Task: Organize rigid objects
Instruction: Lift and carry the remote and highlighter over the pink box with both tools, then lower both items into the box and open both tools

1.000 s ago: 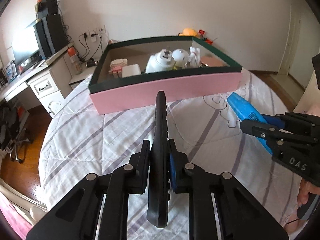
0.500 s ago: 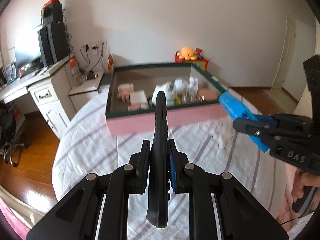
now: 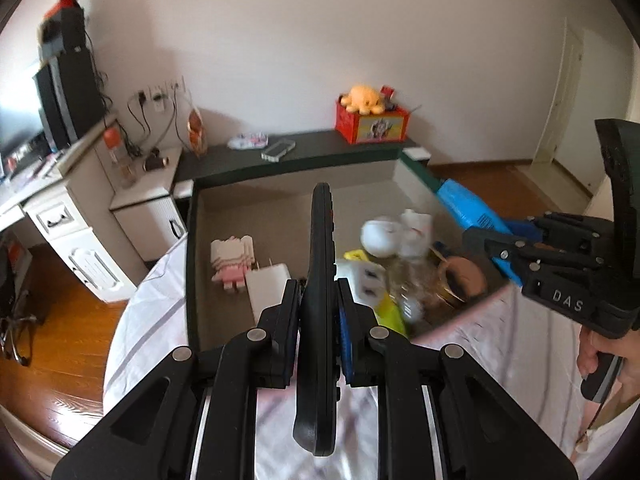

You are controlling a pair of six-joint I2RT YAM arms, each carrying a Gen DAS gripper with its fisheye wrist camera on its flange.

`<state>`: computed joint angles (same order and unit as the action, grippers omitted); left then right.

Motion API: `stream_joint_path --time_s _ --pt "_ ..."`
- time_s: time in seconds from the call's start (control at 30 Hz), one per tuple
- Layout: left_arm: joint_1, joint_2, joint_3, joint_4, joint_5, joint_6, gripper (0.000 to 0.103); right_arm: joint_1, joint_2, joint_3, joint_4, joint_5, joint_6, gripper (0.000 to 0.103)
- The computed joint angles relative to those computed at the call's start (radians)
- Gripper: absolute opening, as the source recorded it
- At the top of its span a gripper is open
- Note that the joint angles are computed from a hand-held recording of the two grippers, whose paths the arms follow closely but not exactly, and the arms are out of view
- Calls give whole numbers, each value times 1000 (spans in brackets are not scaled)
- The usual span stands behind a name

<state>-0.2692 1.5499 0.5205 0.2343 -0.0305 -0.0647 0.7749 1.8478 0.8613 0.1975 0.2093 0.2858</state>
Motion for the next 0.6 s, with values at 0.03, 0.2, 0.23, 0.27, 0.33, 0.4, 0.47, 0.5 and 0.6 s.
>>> stream_joint_path --time_s 0.03,0.2,0.23,0.27,0.33,0.4,0.47,0.5,0.6 --pt "12 64 49 -4 7 7 17 -15 28 29 -11 4 -7 21" --pt "39 256 215 -45 14 36 17 -72 170 196 -91 25 -57 21" --pt "42 278 233 -49 16 40 17 -80 188 212 -82 22 -65 22" --pt "39 300 251 -53 2 41 17 -84 190 214 -73 25 -66 22" --pt "30 322 264 -50 -27 46 17 -89 198 228 -74 37 -68 22" --pt "29 331 260 -30 -25 34 19 -83 203 232 -66 50 -79 23" --pt "19 317 242 -18 -42 17 29 -76 198 228 -70 73 -82 41" --pt "19 305 230 -11 -42 12 38 -71 184 209 -57 80 -75 60" --pt "12 215 136 58 -75 -17 81 -62 115 135 -5 69 -50 68"
